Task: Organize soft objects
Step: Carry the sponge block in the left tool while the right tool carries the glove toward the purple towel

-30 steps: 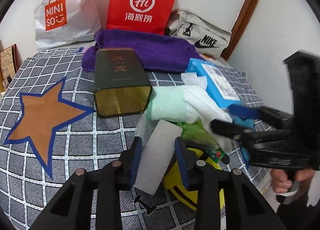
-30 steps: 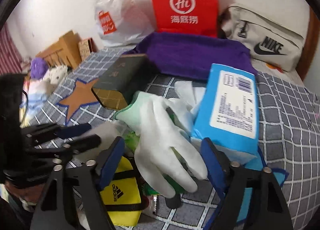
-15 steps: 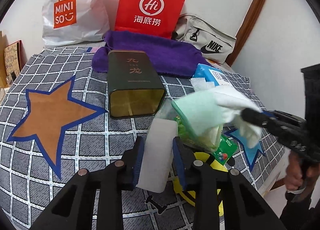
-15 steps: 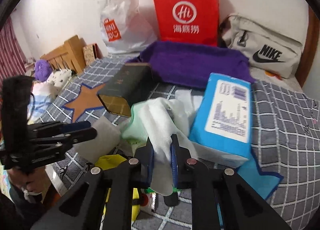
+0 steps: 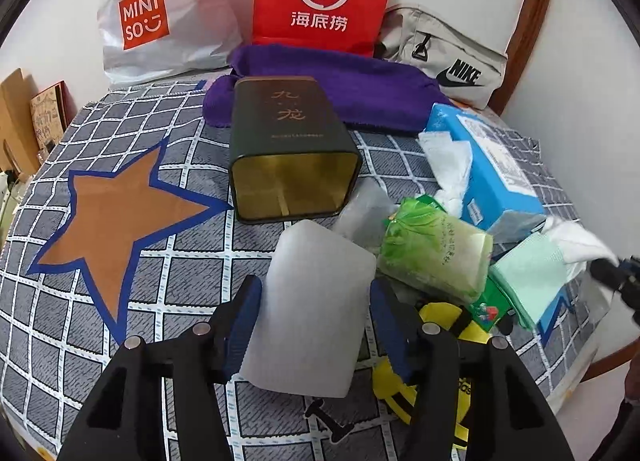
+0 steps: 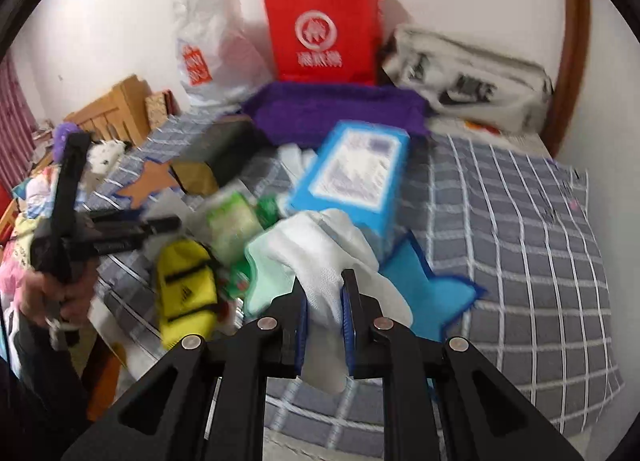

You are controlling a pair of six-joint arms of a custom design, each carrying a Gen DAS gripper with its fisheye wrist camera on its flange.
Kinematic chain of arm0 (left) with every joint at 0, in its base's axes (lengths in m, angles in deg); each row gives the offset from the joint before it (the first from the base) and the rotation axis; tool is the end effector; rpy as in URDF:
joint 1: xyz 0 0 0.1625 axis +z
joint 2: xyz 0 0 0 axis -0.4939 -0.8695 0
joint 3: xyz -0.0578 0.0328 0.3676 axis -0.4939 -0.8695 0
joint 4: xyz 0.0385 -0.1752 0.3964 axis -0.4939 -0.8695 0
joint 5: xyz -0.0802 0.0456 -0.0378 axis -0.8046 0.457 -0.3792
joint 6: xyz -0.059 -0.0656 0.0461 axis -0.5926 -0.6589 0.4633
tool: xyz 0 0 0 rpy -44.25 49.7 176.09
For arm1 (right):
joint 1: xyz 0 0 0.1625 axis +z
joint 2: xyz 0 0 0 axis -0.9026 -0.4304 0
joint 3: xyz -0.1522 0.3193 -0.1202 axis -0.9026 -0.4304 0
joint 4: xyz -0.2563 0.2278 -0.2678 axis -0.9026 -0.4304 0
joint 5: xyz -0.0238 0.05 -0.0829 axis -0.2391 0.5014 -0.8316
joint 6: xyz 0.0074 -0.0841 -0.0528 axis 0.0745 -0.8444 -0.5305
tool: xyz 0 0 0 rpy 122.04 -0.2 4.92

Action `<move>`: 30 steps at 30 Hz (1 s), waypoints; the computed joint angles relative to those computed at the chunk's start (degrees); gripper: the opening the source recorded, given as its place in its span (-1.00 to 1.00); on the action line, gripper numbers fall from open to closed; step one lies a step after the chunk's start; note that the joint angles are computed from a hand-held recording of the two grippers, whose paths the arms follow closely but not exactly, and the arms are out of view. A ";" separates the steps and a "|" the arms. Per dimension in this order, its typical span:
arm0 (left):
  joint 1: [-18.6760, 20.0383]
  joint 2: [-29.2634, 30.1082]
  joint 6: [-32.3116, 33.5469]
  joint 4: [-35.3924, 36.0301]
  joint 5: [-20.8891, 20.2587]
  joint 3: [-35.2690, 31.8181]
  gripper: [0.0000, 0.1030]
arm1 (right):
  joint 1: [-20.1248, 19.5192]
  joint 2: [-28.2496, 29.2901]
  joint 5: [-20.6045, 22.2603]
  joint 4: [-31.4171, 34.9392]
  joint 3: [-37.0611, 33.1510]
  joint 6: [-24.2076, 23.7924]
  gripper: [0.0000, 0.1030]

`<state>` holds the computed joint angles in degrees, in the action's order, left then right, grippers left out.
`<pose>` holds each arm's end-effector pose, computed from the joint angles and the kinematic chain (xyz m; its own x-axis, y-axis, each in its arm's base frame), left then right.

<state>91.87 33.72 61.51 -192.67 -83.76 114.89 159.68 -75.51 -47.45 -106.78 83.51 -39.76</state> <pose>-0.1512 -0.7007 0.1180 -0.7700 0.2595 -0.5829 0.5090 0.8006 -0.3160 0.1380 -0.6021 0.1697 -0.7529 -0.1187 0.6473 -0.4815 0.7699 -0.4188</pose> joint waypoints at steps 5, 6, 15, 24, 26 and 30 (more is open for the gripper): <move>0.45 0.16 -1.30 1.91 -0.18 -0.85 0.12 | -2.22 1.19 1.48 2.30 -0.25 1.16 -0.01; 0.61 0.48 -2.22 3.78 -0.04 -1.62 0.13 | -2.30 1.53 1.80 1.88 -0.24 1.07 0.11; 1.06 0.76 -1.68 2.20 -0.31 -1.81 -0.01 | -2.59 7.78 1.01 3.08 -5.49 0.16 0.37; 0.57 0.14 -3.10 2.82 0.66 -3.14 -0.01 | -2.86 3.99 4.06 0.88 -2.30 -2.25 -0.72; 0.32 0.02 -3.57 3.43 0.94 -3.63 -0.01 | -2.78 2.19 6.74 0.92 -1.28 -2.19 -0.73; 0.02 -0.15 -5.32 5.31 0.71 -5.12 -0.01 | -2.44 -0.87 11.45 0.76 -0.12 -1.29 -0.73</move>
